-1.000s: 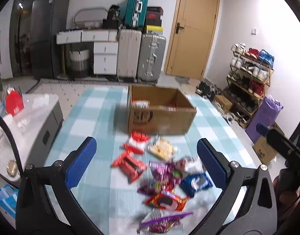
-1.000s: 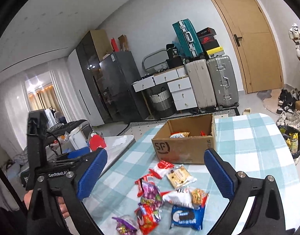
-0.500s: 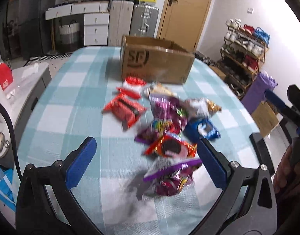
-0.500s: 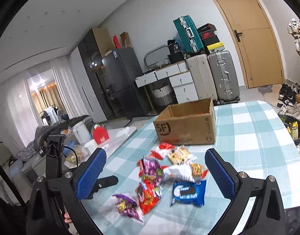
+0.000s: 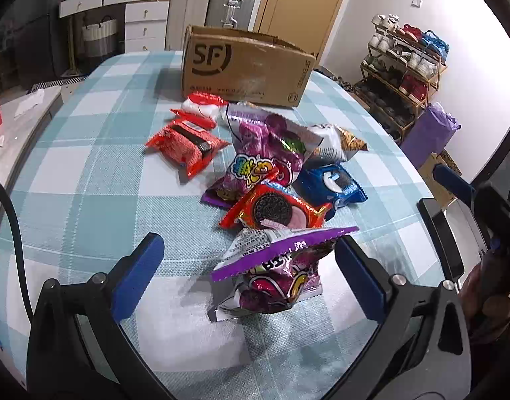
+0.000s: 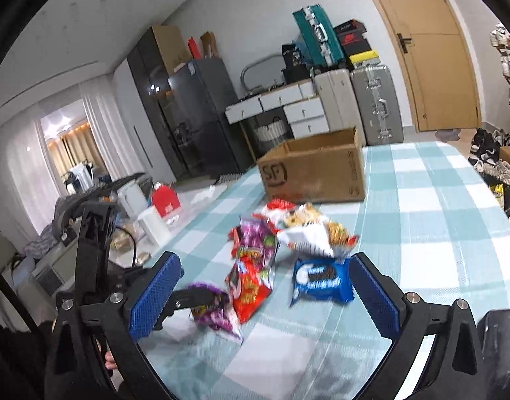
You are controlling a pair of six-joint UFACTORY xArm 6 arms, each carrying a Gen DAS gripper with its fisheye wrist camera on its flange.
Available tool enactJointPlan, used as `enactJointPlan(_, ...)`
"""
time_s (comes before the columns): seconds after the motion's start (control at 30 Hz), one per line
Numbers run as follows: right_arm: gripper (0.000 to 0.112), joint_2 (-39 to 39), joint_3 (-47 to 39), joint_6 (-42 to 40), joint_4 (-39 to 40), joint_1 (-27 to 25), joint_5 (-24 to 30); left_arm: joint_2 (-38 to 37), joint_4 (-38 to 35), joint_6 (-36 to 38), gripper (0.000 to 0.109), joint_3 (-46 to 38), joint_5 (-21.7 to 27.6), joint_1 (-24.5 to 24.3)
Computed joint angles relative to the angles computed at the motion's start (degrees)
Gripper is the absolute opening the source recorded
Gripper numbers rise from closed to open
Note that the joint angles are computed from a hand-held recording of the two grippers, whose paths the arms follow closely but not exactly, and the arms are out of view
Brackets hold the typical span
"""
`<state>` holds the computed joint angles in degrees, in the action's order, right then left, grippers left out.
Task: Organize snacks
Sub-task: 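Grasp the purple candy bag with the left gripper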
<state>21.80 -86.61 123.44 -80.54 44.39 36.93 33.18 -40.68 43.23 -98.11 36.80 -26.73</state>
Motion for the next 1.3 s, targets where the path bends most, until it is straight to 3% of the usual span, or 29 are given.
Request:
enactJointPlan(0.17, 0.102, 1.99, -1.57, -2.55, 1.48, 0.51, -0.35, 1.67, -1.08, 0.07, 0.100, -2.00, 2.95, 0.51)
enactJointPlan(0.43, 0.102, 2.97, -1.55, -1.69, 2.26, -0.50, -3.32, 4.82, -3.41, 0.00, 0.062, -6.31, 10.51, 2.21)
enactJointPlan(0.53, 0.102, 3.12, -1.34, -1.34, 2.57, -0.71, -3.72, 6.26, -5.38, 1.15, 0.047, -8.97, 15.50, 3.14)
enactJointPlan(0.7, 0.102, 2.83, -0.84, -0.48, 2.46, -0.57, -3.76, 4.87, -5.05, 4.84, 0.039, -6.48, 12.79, 1.95)
enactJointPlan(1.3, 0.102, 1.90, 0.24, -0.43, 4.44, 0.27, -1.95, -0.54, -8.57, 8.89, 0.037, 0.15, 10.13, 4.13)
